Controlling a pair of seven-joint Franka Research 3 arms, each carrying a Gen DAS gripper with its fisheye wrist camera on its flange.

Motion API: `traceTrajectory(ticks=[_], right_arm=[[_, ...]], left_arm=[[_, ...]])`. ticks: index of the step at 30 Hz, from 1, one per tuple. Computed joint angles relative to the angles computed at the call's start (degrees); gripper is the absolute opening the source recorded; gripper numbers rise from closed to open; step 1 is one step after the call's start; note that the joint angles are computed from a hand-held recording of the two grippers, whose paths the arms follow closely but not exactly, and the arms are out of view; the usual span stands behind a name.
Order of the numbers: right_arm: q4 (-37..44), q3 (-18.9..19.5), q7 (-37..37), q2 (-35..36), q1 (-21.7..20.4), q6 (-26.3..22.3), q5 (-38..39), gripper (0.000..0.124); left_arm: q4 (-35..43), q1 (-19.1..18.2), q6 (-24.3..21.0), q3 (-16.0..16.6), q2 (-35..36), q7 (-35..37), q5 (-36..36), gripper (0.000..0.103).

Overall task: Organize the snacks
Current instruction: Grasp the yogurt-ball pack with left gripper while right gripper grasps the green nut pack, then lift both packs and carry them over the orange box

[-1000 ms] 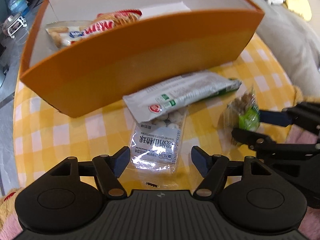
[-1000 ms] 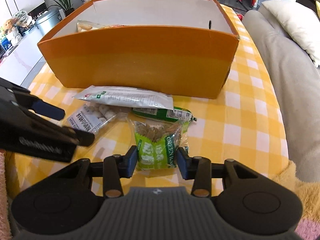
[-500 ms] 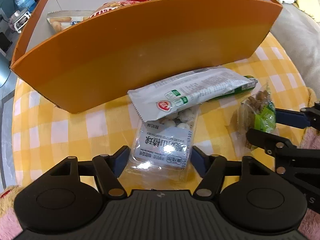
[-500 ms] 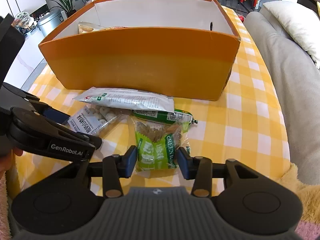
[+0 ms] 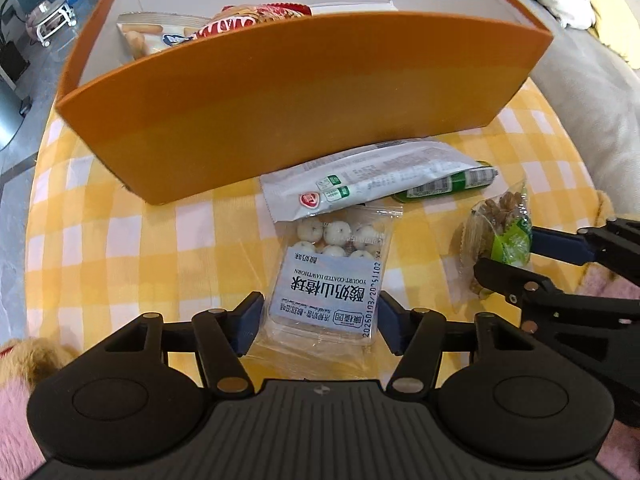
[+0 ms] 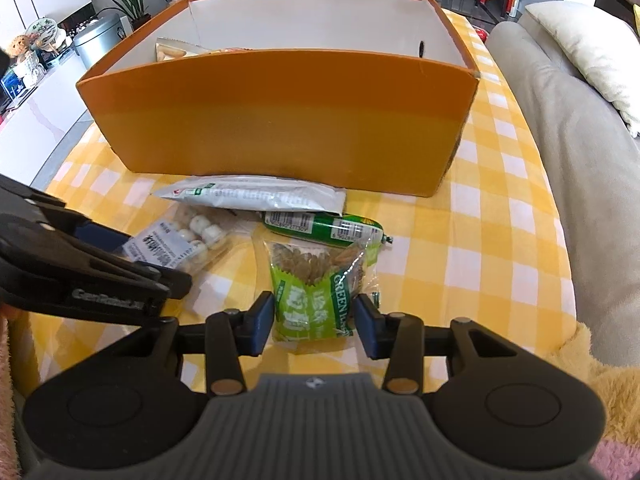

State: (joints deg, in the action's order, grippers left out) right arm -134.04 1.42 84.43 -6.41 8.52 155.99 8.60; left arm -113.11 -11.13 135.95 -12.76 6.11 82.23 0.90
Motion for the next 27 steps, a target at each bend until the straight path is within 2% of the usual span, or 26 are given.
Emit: traceTrajectory(ticks=[3,10,12,16,27], right_arm=[[-0.2,0.0,1.2,-0.7,-0.3,-1.0,-0.8,0.041],[-1.0,0.2,2.5,-3.1,-0.6,-2.7,-0.8,0.039],[-1.4,0.2,2.6,-4.0,-0.6,-2.7,-0.7,0.029],[-1.9,-0.2,1.5,-5.6,-0.3,-3.7,1.7,0.029],[-4.3,0.8,2.5,-10.1,-1.1,-1.7,0.1,0.025]], left_arm=[[-1.0,0.3,-0.6,-0.1,-2.0,1.9,-2.1,0.069],[-4.5,-0.2,1.1,0.4,-7.1,6.3,-8.8,0.069],[-5.7,-0.5,2.1,0.7,-8.8,7.4,-10.2,0.069],[-8.0,-1.3,4.1,1.5,-11.6,9.0,-13.1,0.069],[-11.2,-3.3,8.3,3.6,-16.9,11.0,-16.2,0.069]])
